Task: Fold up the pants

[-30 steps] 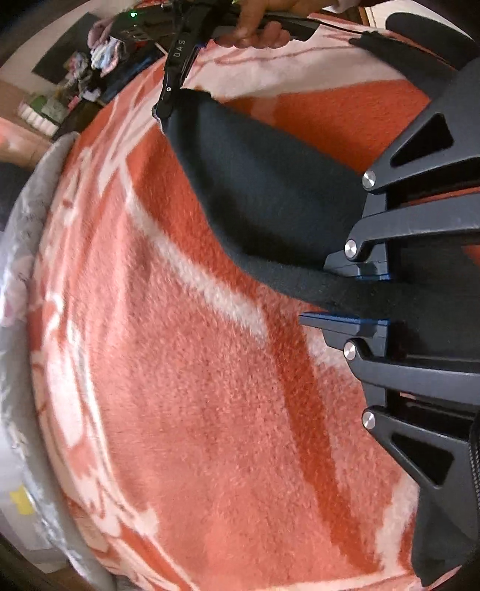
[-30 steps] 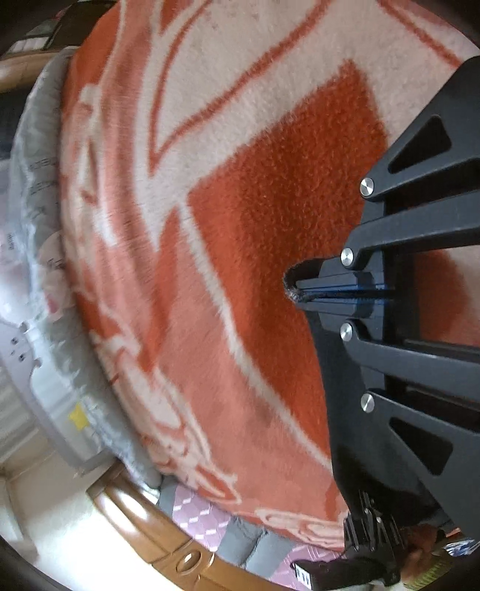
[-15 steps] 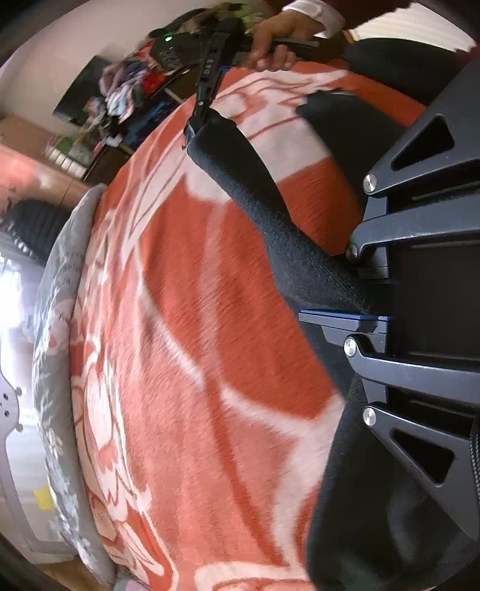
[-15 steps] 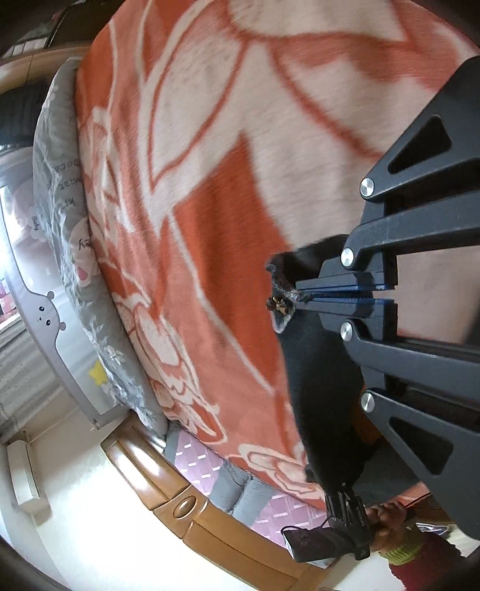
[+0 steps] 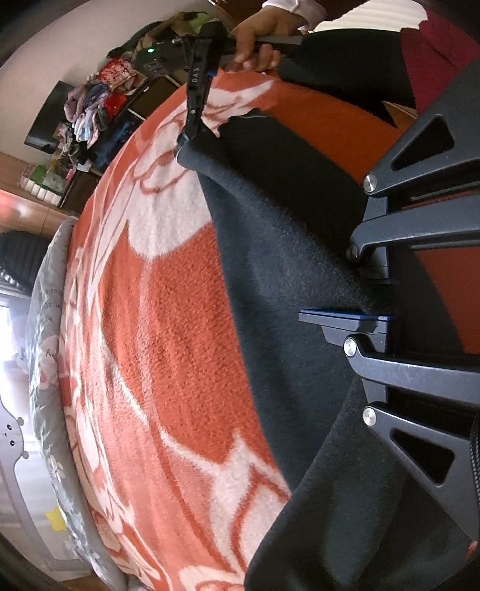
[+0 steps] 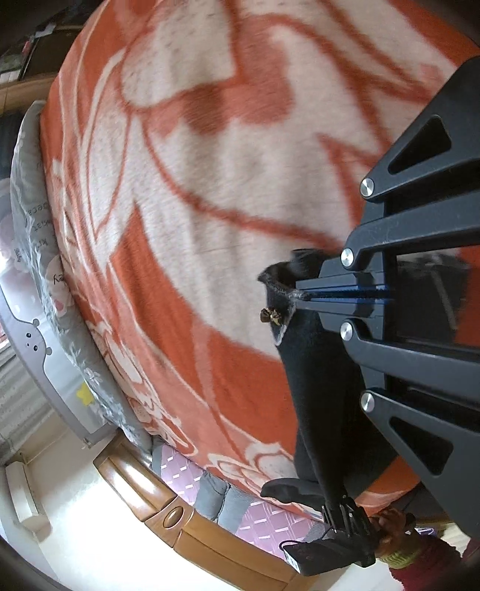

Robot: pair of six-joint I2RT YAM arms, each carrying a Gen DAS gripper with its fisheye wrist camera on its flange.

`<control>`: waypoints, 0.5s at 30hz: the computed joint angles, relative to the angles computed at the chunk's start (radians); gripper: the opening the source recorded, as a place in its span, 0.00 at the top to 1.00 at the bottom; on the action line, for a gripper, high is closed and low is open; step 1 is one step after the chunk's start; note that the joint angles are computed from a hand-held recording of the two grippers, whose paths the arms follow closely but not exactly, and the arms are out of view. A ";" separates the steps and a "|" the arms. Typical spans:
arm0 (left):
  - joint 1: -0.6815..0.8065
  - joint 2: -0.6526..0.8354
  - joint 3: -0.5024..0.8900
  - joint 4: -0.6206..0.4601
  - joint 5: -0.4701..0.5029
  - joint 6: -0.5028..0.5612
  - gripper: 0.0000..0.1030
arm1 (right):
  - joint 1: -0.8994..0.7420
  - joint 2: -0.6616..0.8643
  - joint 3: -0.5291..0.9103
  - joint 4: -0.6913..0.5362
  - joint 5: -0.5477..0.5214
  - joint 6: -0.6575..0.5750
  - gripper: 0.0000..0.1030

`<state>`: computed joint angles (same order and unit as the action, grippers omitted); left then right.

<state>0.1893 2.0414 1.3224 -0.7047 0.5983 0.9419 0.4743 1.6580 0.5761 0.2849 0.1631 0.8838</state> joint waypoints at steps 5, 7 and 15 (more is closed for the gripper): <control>0.024 -0.031 -0.076 0.035 -0.006 0.069 0.91 | 0.091 -0.020 -0.034 -0.026 0.083 0.083 0.97; 0.028 -0.035 -0.093 0.043 -0.018 0.091 0.88 | 0.133 -0.017 -0.022 -0.077 0.121 0.110 0.97; 0.045 -0.049 -0.152 0.056 -0.043 0.086 0.66 | 0.216 -0.026 0.031 -0.280 0.175 0.218 0.95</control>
<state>0.2348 1.9926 1.1705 -0.6492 0.5552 1.0279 0.6907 1.6325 0.6071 0.0045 0.3382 1.1018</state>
